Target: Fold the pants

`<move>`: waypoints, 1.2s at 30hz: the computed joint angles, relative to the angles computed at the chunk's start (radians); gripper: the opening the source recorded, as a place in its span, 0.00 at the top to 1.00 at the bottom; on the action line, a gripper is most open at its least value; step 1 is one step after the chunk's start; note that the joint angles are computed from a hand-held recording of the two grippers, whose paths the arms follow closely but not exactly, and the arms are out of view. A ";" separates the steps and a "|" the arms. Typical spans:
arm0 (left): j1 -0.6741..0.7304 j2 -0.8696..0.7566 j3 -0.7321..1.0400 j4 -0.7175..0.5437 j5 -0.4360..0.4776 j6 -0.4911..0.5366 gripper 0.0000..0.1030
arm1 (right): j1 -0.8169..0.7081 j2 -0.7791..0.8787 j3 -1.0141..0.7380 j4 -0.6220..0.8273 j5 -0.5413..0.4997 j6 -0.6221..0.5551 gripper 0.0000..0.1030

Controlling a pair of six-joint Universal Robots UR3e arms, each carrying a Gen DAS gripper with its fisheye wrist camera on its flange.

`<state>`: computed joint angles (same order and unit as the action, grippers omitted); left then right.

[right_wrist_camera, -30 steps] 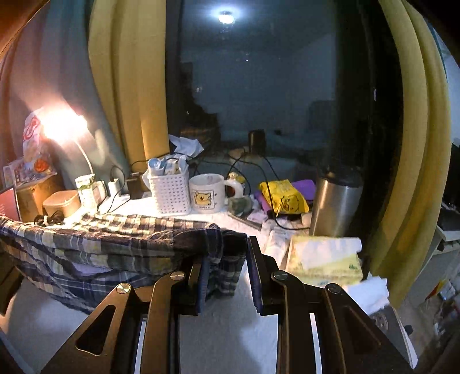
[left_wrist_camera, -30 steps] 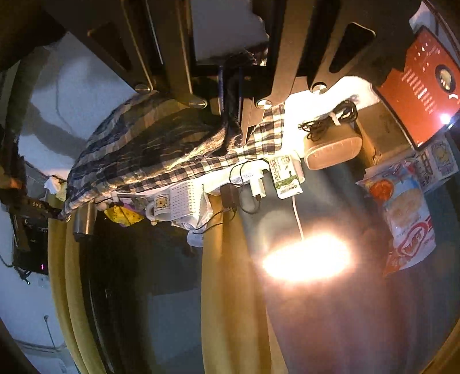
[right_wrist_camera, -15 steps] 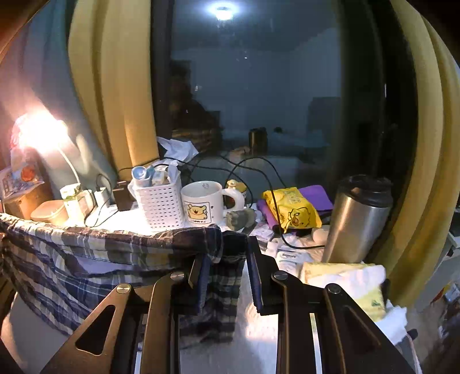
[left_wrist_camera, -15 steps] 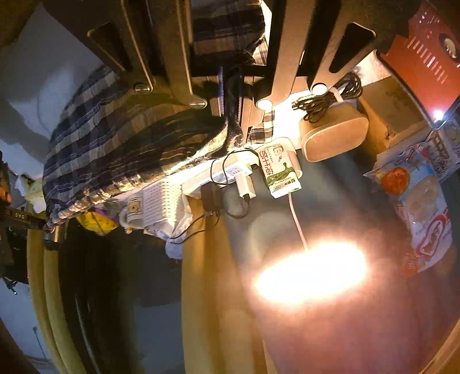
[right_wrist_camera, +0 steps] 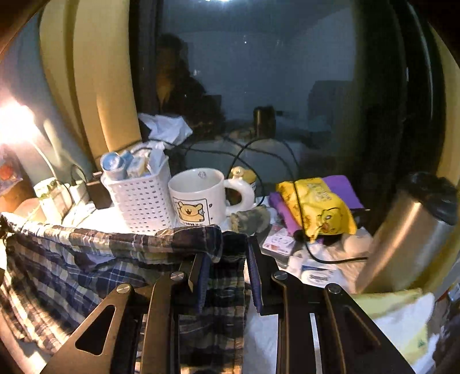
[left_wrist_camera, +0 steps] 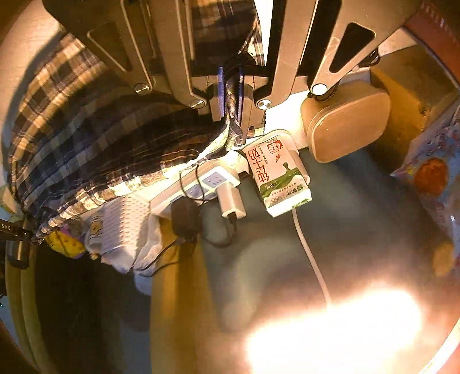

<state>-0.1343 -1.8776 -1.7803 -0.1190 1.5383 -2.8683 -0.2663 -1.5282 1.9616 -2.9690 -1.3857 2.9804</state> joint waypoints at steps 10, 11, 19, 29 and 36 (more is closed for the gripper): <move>0.016 -0.231 0.248 -0.115 0.070 -0.060 0.69 | 0.075 0.225 -0.179 0.035 -0.106 0.018 0.75; 0.020 -0.244 0.263 -0.123 0.088 -0.082 0.59 | 0.080 0.237 -0.191 0.040 -0.115 0.017 0.76; 0.093 -0.165 0.180 -0.167 0.060 -0.154 0.54 | 0.119 0.298 -0.246 0.072 -0.204 0.005 0.70; 0.146 0.172 -0.207 -0.201 -0.091 -0.128 0.41 | 0.115 0.135 -0.115 0.060 -0.209 0.034 0.16; 0.071 0.396 -0.404 -0.198 -0.138 -0.181 0.41 | 0.069 -0.092 0.101 0.096 -0.161 0.041 0.16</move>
